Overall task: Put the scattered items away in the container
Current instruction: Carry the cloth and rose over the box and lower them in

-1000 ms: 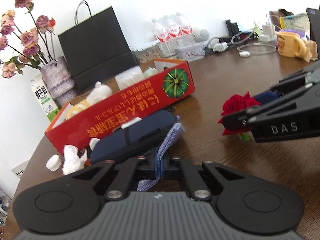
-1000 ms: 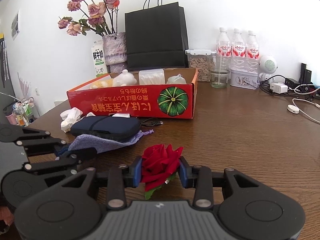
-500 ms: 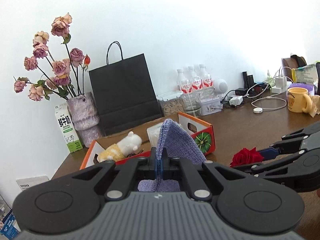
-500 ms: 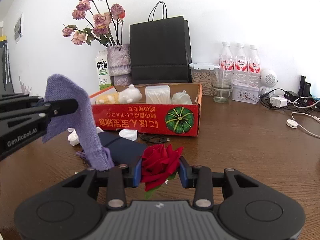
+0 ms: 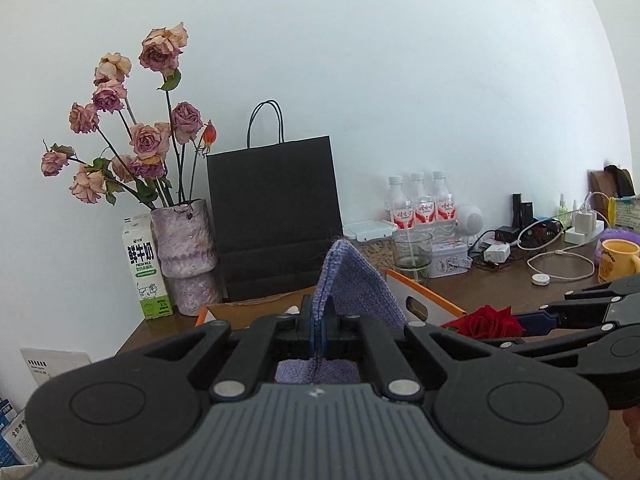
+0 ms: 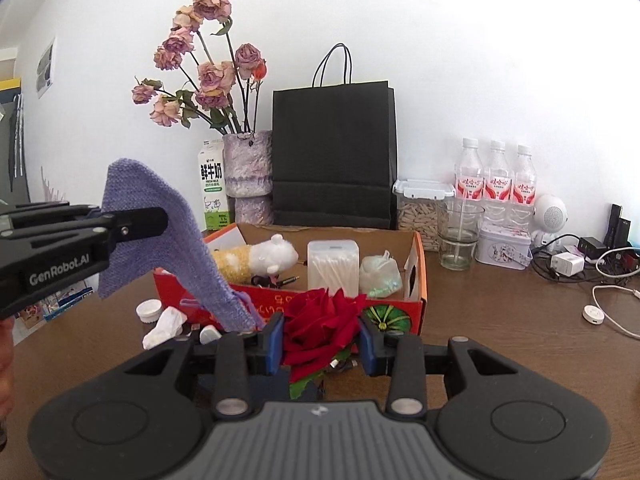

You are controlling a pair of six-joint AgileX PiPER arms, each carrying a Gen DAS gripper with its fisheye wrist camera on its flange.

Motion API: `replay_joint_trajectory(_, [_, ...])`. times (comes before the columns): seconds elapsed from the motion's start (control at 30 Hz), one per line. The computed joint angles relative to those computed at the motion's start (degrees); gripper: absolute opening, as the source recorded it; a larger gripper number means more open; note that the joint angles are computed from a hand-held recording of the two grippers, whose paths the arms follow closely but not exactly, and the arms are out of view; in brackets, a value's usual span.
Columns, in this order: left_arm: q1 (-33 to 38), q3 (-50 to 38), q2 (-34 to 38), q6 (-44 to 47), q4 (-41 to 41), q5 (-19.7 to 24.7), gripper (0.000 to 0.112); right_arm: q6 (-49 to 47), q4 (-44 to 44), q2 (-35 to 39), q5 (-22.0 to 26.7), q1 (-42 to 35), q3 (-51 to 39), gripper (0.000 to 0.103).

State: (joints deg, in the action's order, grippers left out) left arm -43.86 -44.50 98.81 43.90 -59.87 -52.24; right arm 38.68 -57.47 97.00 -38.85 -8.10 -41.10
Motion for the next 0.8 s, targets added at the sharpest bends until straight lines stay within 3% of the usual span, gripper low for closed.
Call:
replay_joint_trajectory(0.2, [8.4, -5.3, 2.7, -3.6, 6.2, 5.0, 0.003, 3.5, 2.7, 5.7, 5.4, 5.7, -11.0, 0.036])
replay_joint_trajectory(0.33, [13.4, -11.8, 8.1, -4.3, 8.4, 8.3, 0.003, 8.3, 1.4, 13.4, 11.1, 9.4, -22.3, 0.036])
replay_joint_trajectory(0.43, [17.2, -17.5, 13.3, -5.8, 9.5, 12.2, 0.003, 17.6, -6.1, 20.3, 15.5, 11.4, -31.6, 0.036])
replay_joint_trajectory(0.63, [22.1, -28.7, 23.7, -4.9, 11.1, 23.1, 0.003, 46.2, -32.7, 33.1, 19.8, 13.1, -48.7, 0.036])
replay_joint_trajectory(0.8, [24.1, -36.7, 29.1, 1.0, 7.5, 28.3, 0.003, 53.8, -40.0, 38.2, 19.9, 13.6, -56.1, 0.036])
